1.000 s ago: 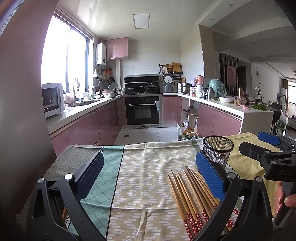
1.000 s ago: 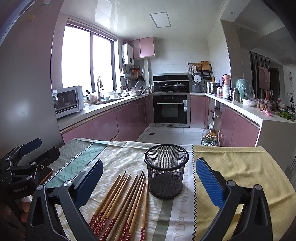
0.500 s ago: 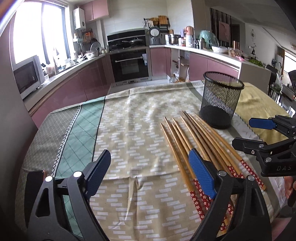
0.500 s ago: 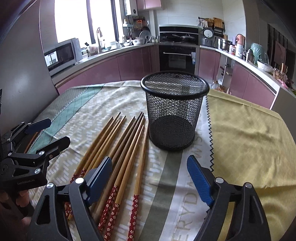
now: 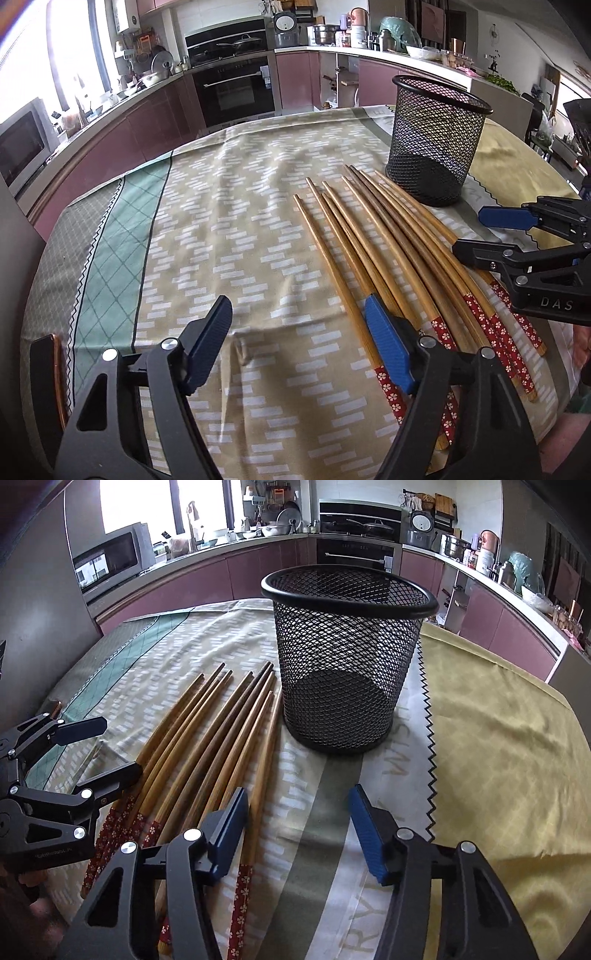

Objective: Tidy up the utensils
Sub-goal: 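Lower the right gripper onto a wooden chopstick and close on it, then lift the chopstick upright with the right gripper over the mesh cup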

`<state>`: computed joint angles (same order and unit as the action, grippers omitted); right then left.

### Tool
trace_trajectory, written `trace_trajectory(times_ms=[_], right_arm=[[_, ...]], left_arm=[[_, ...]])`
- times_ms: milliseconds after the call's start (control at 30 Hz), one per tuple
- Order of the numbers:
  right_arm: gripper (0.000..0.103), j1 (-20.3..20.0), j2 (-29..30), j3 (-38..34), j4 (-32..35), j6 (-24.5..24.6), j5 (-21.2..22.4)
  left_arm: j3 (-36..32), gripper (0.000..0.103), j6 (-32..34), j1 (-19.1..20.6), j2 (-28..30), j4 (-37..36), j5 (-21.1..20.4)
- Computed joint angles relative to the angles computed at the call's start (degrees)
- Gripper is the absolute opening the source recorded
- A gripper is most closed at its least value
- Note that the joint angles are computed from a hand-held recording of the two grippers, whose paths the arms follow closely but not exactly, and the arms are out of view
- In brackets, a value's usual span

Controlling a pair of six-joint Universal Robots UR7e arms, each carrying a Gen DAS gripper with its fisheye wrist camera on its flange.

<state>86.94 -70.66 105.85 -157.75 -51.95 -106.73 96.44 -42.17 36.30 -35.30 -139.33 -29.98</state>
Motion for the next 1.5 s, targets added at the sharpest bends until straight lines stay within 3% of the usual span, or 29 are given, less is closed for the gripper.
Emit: trace_trajectory(times_ms=[167, 433, 533, 733, 933, 1233, 1500], right_arm=[[0.041, 0.8, 1.2, -0.6, -0.2, -1.1, -0.8], [0.007, 1.1, 1.6, -2.4, 4.7, 0.1, 0.8], [0.005, 0.5, 1.0, -2.9, 6.7, 1.5, 2.3], [0.005, -0.3, -0.9, -3.2, 9.3, 1.9, 5.8], [0.005, -1.0, -4.0, -3.3, 12.5, 0.5, 12.1], [0.005, -1.8, -7.2, -4.6, 14.6, 0.4, 21.5], [0.005, -1.2, -7.3, -7.5, 14.5, 0.6, 26.3]], left_arm=[[-1.1, 0.063, 2.4, 1.0, 0.5, -1.5, -1.6], [-4.0, 0.029, 6.0, 2.2, 2.1, -4.1, -4.2], [-4.4, 0.013, 5.8, 2.5, 2.1, -4.9, -5.4], [-3.0, 0.008, 3.6, 2.2, 0.9, -6.3, -5.9], [-1.1, 0.008, 5.8, 1.0, -1.0, -10.4, -5.8], [-0.1, 0.008, 14.8, -1.9, -3.5, -21.1, -6.7], [-2.6, 0.008, 22.8, -4.3, -3.8, -29.2, -7.0]])
